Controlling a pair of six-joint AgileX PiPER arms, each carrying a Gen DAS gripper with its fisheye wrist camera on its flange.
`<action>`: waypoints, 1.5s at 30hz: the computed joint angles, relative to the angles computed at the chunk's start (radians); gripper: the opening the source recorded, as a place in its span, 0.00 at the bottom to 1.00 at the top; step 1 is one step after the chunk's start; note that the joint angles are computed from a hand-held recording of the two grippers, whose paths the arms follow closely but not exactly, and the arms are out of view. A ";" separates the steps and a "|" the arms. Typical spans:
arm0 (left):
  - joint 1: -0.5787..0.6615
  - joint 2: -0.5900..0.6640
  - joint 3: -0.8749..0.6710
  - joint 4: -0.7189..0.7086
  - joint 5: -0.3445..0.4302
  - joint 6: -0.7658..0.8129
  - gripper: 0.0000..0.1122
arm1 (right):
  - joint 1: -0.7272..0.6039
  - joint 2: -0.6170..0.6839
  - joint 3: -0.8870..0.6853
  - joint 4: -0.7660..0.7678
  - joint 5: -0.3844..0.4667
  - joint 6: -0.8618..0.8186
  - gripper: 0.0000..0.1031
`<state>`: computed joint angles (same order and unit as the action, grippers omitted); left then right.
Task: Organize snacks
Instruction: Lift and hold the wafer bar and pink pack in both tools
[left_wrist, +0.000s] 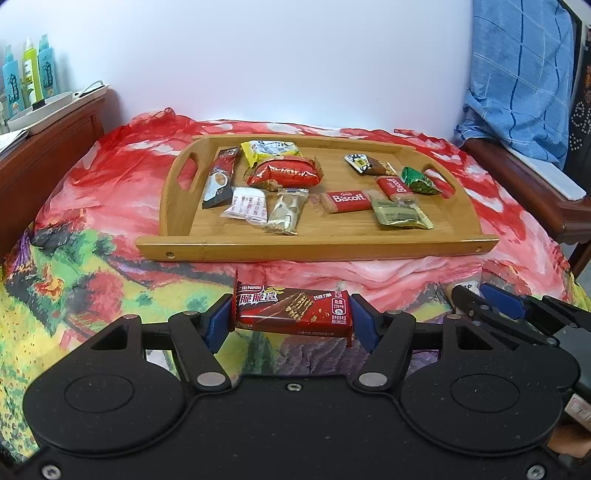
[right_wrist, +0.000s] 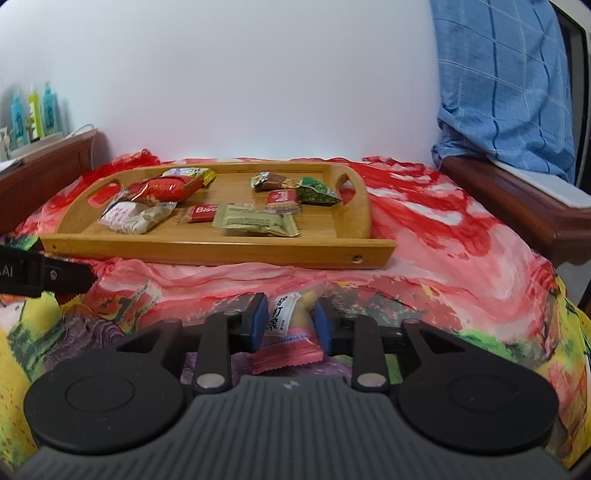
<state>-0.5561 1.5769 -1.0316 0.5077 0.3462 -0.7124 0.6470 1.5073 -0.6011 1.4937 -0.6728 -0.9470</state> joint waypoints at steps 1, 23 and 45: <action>0.003 0.000 0.003 -0.004 -0.002 0.003 0.57 | 0.001 0.012 -0.007 0.009 0.002 -0.012 0.52; 0.030 -0.001 0.014 -0.056 -0.033 0.054 0.57 | 0.043 -0.016 0.029 -0.024 -0.020 0.065 0.34; 0.050 -0.046 -0.049 -0.206 0.006 0.200 0.57 | 0.095 -0.145 -0.056 0.146 -0.091 -0.179 0.20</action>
